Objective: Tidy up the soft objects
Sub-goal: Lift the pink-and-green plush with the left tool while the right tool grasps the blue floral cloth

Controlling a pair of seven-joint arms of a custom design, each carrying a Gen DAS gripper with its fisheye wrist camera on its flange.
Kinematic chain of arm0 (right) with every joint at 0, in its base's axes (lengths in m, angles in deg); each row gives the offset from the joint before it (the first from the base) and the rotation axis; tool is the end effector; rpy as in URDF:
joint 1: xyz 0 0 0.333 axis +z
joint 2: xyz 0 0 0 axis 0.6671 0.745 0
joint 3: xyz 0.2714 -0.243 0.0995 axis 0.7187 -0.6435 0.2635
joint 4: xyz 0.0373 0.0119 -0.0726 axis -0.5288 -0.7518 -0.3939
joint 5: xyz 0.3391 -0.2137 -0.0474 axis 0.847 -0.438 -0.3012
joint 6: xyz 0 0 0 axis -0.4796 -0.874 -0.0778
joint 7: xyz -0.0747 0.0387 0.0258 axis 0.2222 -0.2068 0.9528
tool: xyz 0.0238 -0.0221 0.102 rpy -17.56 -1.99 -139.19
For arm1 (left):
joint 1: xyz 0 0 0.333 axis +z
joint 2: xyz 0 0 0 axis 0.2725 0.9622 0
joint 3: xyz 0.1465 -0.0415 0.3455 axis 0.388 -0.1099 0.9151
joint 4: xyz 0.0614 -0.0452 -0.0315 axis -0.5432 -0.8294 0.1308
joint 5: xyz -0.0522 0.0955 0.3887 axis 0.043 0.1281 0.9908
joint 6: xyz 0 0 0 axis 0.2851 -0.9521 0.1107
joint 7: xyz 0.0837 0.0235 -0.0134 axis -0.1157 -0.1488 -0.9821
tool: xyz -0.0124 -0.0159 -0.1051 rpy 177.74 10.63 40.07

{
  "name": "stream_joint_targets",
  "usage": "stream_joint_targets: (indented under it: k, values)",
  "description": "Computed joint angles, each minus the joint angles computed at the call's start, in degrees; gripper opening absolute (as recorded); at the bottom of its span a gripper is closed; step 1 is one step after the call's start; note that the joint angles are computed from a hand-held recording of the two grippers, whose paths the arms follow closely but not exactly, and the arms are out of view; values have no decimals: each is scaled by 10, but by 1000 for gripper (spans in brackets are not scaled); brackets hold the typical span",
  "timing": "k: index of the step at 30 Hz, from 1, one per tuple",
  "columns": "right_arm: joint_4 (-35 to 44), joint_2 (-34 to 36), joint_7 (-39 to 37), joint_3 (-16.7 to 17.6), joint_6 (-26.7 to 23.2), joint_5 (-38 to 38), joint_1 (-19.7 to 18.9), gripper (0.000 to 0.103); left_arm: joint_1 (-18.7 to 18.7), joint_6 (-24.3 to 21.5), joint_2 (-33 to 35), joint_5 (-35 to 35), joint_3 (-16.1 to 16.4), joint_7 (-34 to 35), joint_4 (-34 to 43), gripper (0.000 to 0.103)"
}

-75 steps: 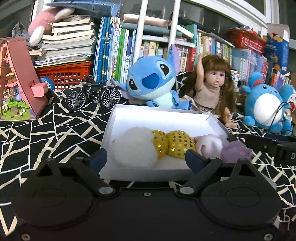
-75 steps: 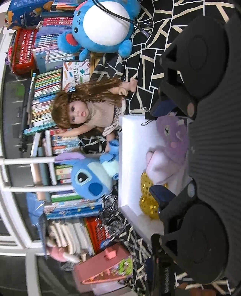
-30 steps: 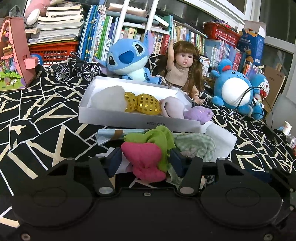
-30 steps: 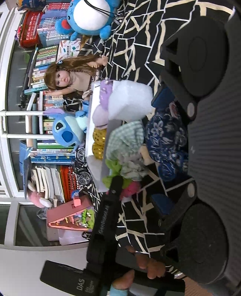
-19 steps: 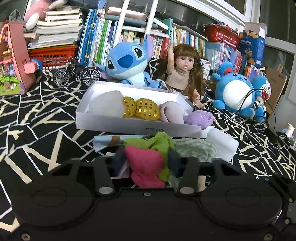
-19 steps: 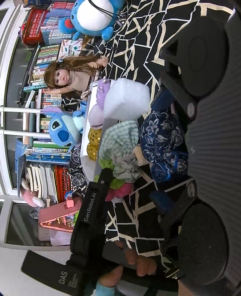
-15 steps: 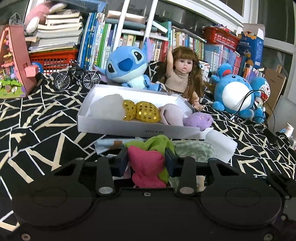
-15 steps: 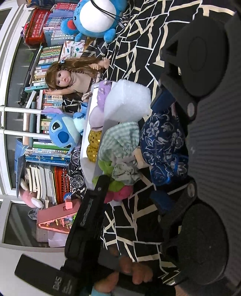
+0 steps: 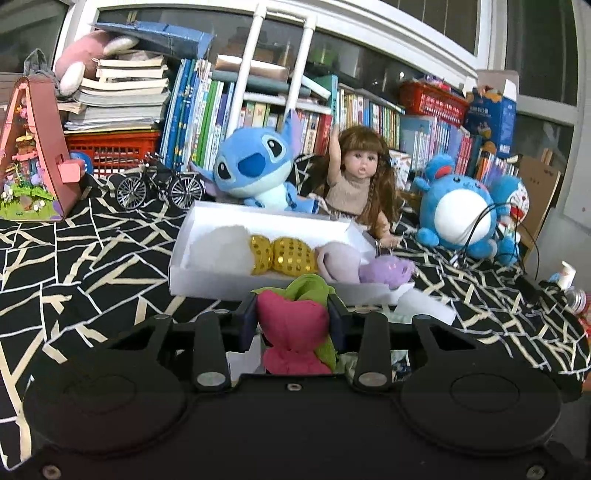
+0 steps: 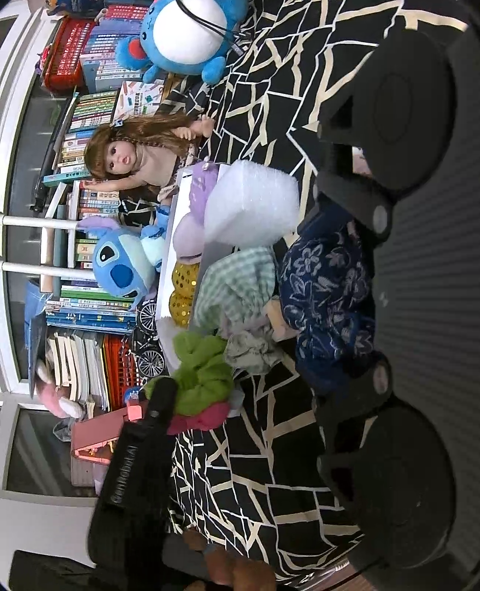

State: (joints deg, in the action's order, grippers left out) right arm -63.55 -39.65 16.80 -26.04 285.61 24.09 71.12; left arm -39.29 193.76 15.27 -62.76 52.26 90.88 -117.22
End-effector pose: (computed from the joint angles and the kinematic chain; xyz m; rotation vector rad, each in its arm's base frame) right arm 0.6765 0.3469 0.4039 -1.8379 1.1034 -0.7029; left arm 0.6789 -0.3843 0.4564 -1.5617 1.6411 -1.2411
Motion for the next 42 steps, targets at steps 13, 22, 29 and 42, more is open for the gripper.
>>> stream_joint_targets:
  k: [13,22,29,42]
  values:
    - [2,-2,-4,-11,22,22,13,54,-10,-12,2,-3,31,-27,12,37]
    - [7,-3,-11,-18,41,47,19,53,1,-25,6,25,30,-65,26,37]
    - [27,2,-19,-23,49,65,23,53,12,-33,12,57,32,-90,46,37]
    - [164,40,43,0,-30,68,-22,52,95,-97,49,129,-5,-163,183,37]
